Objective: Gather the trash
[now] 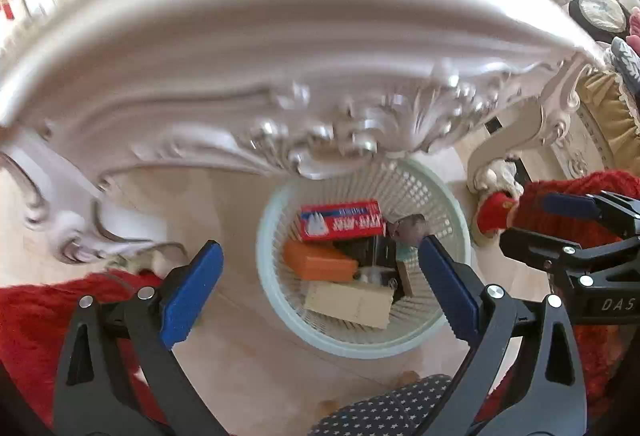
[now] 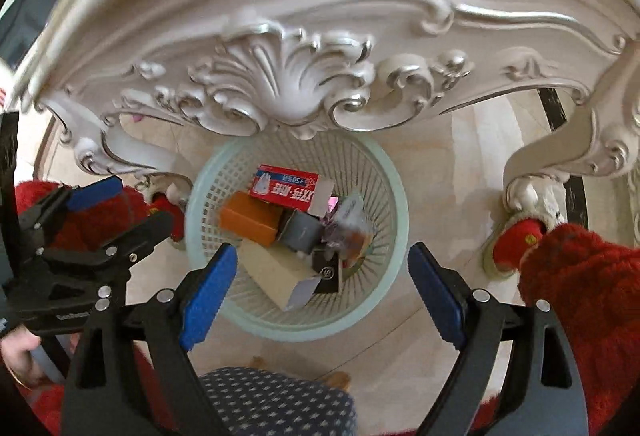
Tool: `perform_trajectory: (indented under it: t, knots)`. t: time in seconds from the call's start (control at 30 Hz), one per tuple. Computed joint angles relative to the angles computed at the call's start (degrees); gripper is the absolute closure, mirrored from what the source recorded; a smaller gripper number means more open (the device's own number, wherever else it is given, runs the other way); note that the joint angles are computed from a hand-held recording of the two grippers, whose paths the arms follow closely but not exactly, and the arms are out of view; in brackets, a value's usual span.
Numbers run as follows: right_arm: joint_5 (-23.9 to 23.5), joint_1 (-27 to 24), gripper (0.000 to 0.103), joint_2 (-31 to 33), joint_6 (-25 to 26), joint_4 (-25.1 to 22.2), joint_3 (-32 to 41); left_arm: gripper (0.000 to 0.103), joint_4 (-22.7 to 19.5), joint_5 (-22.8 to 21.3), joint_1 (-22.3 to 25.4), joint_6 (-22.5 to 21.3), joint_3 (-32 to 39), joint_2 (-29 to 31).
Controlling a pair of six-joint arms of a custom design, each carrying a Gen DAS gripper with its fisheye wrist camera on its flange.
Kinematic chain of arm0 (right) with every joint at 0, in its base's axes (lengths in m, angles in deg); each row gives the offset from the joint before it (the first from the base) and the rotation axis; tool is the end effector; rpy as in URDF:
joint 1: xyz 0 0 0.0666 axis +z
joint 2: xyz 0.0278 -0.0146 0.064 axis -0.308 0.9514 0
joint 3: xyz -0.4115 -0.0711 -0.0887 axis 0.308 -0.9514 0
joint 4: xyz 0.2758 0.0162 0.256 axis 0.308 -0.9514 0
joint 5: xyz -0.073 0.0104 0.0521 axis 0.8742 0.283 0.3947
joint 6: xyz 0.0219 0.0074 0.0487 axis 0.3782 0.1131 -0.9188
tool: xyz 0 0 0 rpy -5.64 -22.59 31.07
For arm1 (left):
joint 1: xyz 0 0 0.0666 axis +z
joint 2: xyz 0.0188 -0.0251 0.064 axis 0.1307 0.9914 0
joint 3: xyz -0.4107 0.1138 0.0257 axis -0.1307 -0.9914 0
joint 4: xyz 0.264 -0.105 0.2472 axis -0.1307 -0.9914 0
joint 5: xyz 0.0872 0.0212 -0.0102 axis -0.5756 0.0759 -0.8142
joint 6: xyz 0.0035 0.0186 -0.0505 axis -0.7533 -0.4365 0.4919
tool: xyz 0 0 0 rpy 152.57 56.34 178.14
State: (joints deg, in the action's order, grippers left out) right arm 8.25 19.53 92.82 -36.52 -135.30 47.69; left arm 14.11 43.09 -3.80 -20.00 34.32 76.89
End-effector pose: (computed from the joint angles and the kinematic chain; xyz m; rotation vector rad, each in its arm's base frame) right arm 0.2937 0.2184 0.4381 0.3047 2.7330 0.2427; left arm 0.3604 -0.0795 0.4452 0.6953 2.5793 -0.2301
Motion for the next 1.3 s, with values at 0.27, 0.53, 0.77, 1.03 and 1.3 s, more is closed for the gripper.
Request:
perform_trajectory:
  t: [0.27, 0.53, 0.77, 1.03, 1.3]
  knots:
    - [4.32, 1.88, 0.020, -0.58, -5.95, -8.05, 5.61, 0.008, -2.83, -1.05, 0.49, 3.89, 7.38, -2.73]
    - [9.02, 5.18, 0.020, -0.09, -5.73, -10.98, 8.54, 0.008, -6.83, 1.13, 0.06, 4.17, 10.73, -3.57]
    - [13.69, 6.59, 0.020, -0.51, -7.55, -13.97, 10.26, 0.008, -8.09, 3.00, 0.00, 3.65, 11.01, -4.34]
    - [15.01, 6.52, 0.020, -1.50, -9.42, -14.01, 9.97, 0.008, -8.00, -1.46, -1.04, 4.54, 12.14, -4.21]
    - [14.41, 6.52, 0.020, -1.21, -8.42, -14.00, 10.23, 0.008, -8.07, -3.30, -1.43, 3.83, 12.31, -4.09]
